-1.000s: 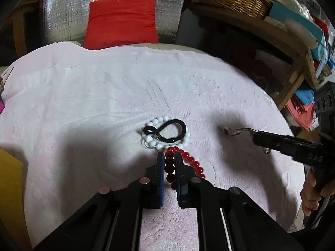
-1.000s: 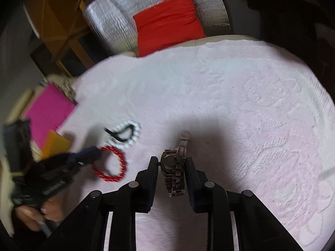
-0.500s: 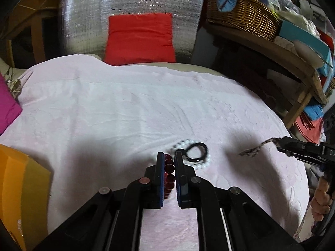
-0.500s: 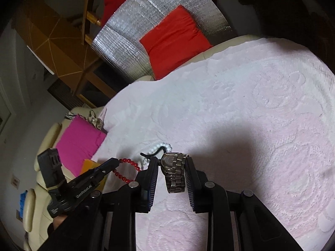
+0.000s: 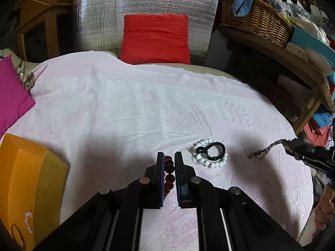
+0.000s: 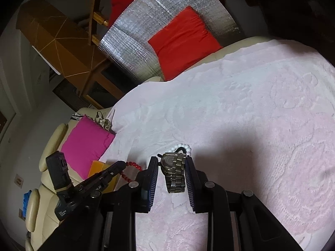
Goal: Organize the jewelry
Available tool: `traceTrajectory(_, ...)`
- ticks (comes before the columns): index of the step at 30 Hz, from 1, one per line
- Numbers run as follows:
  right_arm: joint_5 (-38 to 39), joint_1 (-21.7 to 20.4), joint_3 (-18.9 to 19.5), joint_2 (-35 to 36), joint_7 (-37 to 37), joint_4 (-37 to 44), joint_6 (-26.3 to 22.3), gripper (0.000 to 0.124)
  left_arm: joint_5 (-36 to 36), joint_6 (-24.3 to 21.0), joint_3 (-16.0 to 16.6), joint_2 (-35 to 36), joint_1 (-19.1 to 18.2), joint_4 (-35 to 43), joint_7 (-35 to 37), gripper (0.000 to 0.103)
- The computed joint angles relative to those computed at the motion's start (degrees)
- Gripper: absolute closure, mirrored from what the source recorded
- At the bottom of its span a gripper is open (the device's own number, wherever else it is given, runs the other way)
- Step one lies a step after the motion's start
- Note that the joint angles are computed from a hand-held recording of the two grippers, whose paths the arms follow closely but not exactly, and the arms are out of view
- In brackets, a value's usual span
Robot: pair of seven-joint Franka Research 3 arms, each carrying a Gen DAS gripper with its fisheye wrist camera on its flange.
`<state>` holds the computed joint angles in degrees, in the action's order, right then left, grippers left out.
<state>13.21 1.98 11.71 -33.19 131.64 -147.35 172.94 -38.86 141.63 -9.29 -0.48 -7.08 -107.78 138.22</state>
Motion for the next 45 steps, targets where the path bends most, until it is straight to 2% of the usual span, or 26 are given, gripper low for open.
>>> traceTrajectory(2, -0.4, -1.0, 0.9, -0.6, 0.9, -0.3, -0.6, 0.096, -0.2, -0.1, 0.0, 0.1, 0.1, 0.2, -0.1, 0.093)
traceTrajectory(17, -1.8, -2.2, 0.2, -1.4, 2.5, -1.4, -3.3, 0.096, 0.4, -1.0, -0.3, 0.6, 0.0, 0.6, 0.3, 0.093)
traceTrajectory(23, -4.4, -5.2, 1.6, -3.2, 4.6, -2.5, -6.6, 0.096, 1.7, -1.0, -0.6, 1.0, 0.0, 0.9, -0.6, 0.093)
traceTrajectory(29, -4.4, -4.3, -0.3, -3.9, 5.1, -3.9, -7.3, 0.096, 2.0, -1.0, -0.8, 1.3, 0.1, 1.0, -0.8, 0.093)
traceTrajectory(45, -6.1, -4.9, -1.1, -4.6, 6.8, -4.7, -11.5, 0.096, 4.9, -1.7, -1.4, 2.9, 0.8, 2.0, -3.5, 0.093)
